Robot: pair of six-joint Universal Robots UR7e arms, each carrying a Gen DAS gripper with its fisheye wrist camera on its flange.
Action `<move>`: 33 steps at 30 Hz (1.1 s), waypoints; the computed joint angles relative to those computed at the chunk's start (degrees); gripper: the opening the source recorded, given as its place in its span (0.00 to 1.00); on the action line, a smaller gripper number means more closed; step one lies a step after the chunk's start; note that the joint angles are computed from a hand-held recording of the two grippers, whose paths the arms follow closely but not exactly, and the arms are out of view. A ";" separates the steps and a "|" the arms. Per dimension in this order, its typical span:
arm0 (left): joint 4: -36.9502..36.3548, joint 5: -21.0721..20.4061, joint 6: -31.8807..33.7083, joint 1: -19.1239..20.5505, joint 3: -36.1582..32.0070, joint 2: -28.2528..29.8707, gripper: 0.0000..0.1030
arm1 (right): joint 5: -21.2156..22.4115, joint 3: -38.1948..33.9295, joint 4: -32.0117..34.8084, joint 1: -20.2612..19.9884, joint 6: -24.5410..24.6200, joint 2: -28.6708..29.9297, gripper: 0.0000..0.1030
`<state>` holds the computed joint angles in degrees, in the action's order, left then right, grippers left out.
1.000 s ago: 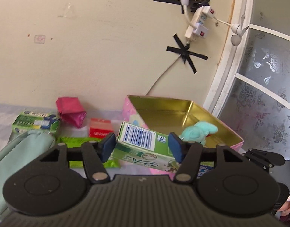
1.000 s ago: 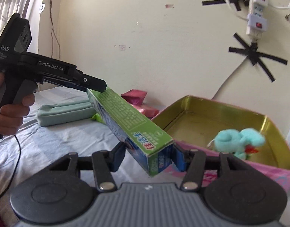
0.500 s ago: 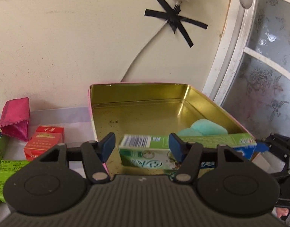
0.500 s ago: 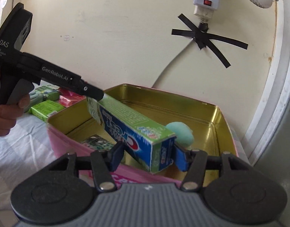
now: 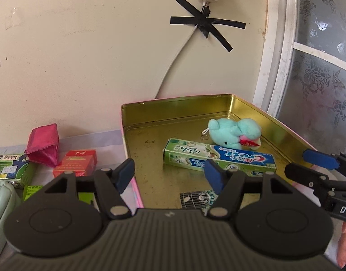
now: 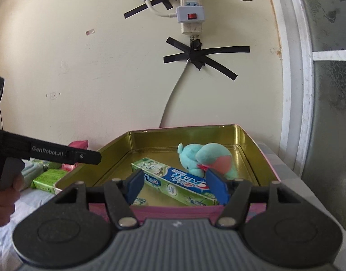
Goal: Organize objects
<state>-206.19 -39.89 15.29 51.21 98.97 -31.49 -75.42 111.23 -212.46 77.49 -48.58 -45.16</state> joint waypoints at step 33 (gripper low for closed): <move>-11.31 19.00 -13.06 -2.40 22.83 -3.30 0.77 | -0.88 15.79 -18.24 2.32 8.38 5.15 0.85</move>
